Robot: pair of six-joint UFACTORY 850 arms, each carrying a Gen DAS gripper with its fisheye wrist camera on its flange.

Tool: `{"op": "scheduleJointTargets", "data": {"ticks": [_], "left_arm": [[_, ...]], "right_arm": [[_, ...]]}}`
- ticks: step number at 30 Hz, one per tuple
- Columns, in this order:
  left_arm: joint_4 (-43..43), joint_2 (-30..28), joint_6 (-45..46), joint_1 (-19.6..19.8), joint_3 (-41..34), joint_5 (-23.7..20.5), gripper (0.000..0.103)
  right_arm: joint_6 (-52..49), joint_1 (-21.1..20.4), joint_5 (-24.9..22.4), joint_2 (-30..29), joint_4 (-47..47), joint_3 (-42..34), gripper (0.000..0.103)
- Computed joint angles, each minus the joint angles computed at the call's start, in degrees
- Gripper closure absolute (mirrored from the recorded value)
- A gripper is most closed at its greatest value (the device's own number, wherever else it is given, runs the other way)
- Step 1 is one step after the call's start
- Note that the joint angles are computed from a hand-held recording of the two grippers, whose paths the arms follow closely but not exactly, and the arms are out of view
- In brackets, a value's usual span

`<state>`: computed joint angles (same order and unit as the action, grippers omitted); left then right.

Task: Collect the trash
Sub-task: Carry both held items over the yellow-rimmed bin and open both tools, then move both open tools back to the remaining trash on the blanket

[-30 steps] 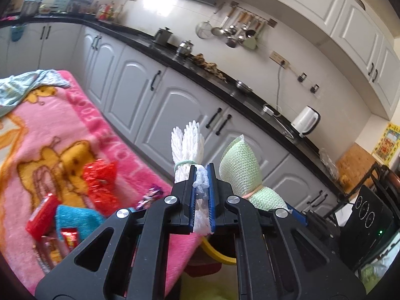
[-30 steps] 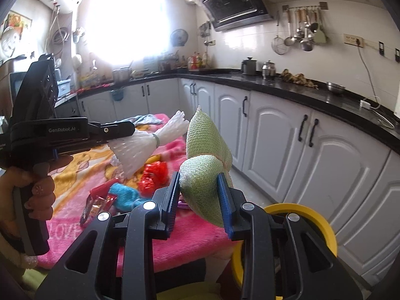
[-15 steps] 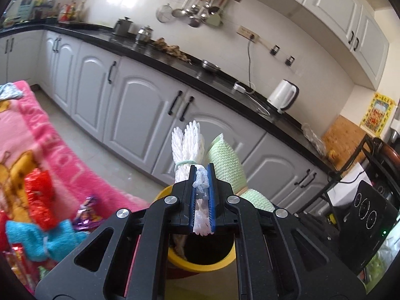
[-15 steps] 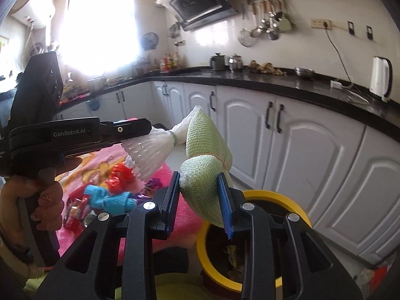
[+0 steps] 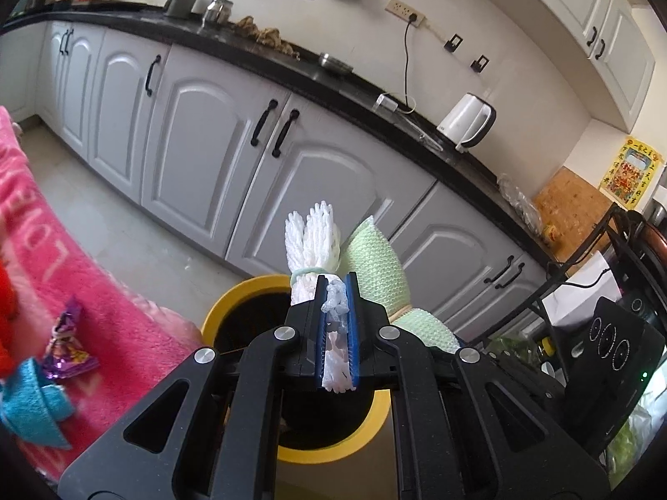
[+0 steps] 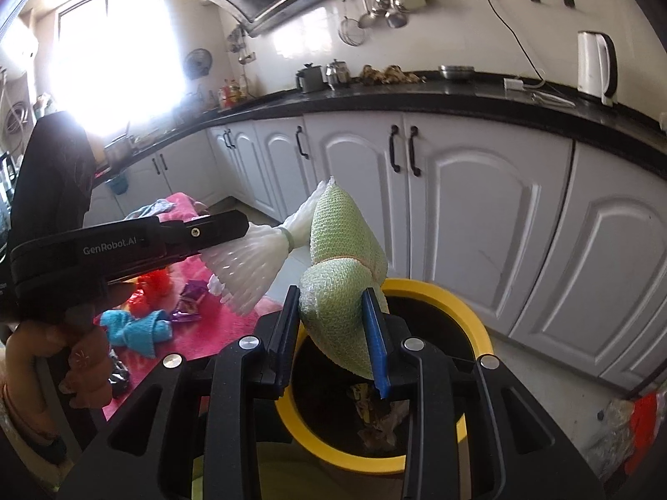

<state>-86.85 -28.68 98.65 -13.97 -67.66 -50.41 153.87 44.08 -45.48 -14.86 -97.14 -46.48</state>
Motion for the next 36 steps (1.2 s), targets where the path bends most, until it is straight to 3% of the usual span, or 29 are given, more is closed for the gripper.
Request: {"op": "scheduleJointTargets", "data": {"ticks": [7, 11, 15, 20, 28, 31, 36], "left_arm": [[1.0, -2.2, -0.7, -1.5, -1.1, 1.4, 0.099], [1.5, -3.0, -0.5, -2.1, -1.4, 2.4, 0.097], [1.8, -3.3, -0.9, -2.0, -1.5, 3.1, 0.078], [1.4, -3.1, -0.7, -1.4, -1.1, 3.7, 0.076], [-0.3, -1.1, 0.7, 0.8, 0.6, 4.4, 0.054], [-1.3, -0.2, 1.7, 2.0, 1.4, 4.3, 0.044], [-3.8, 1.5, 3.9, 4.0, 3.2, 5.2, 0.019]], "right_arm": [[3.7, -1.6, 1.9, -0.1, -0.7, 1.3, 0.074], [5.6, -2.6, 3.1, -0.4, -0.4, 1.9, 0.067], [6.0, -2.7, 3.2, -0.4, 0.9, 2.2, 0.063], [5.8, -2.5, 2.5, -0.3, 1.1, 2.2, 0.062], [3.6, -1.3, 0.9, -0.1, 1.8, 1.3, 0.055], [2.8, -0.7, -0.1, 0.0, 1.8, 1.0, 0.05], [0.5, 1.0, -2.1, -0.2, 2.5, -0.5, 0.042]]}}
